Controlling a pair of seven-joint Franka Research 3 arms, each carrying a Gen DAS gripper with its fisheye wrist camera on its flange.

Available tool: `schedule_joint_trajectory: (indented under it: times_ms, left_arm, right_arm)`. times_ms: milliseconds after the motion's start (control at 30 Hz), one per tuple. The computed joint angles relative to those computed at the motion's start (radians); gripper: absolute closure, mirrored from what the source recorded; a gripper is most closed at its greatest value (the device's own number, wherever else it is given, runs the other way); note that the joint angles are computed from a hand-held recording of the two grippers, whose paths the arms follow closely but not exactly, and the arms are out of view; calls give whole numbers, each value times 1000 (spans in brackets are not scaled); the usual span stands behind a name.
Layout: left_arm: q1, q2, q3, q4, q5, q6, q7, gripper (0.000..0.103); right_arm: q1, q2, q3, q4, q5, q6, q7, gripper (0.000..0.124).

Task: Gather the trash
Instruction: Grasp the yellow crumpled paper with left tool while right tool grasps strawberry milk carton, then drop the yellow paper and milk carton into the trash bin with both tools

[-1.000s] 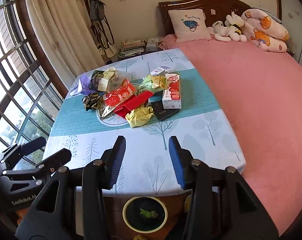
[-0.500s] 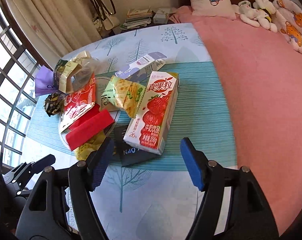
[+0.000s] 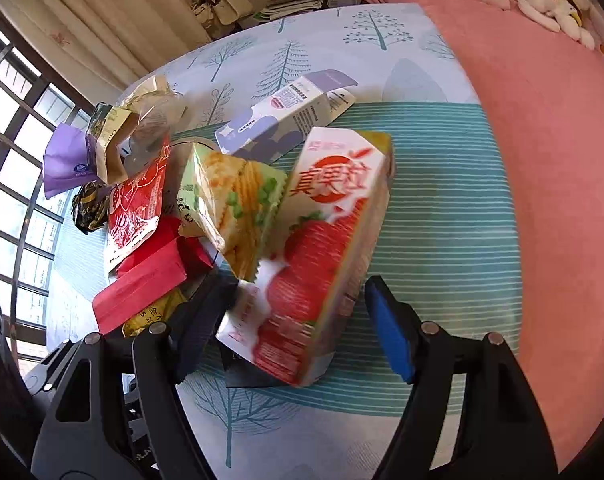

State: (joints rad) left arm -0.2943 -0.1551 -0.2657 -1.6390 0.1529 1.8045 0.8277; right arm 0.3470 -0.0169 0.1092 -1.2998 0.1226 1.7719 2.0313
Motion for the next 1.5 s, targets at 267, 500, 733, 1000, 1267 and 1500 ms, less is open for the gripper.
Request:
schedule_joint_trajectory:
  times_ms: [267, 500, 733, 1000, 1267, 1500]
  left_arm:
    - [-3, 32, 0, 14, 2, -11, 9, 49]
    - [5, -4, 15, -15, -54, 1, 0, 55]
    - [4, -71, 25, -29, -101, -13, 62, 55]
    - [-1, -169, 42, -58, -155, -19, 151, 55]
    - [-14, -422, 108, -190, -214, -58, 278, 55]
    - [-39, -644, 168, -304, -249, -120, 410, 55]
  right_arm:
    - [4, 41, -2, 53, -20, -45, 10, 53]
    - [2, 1, -4, -7, -30, -8, 14, 61]
    - [-5, -64, 4, -50, -34, 15, 38, 64]
    - [-13, -183, 38, -120, -39, -4, 126, 65]
    - [-7, -318, 127, -183, -76, -52, 270, 67]
    - [-1, -407, 271, -184, -147, -105, 478, 122]
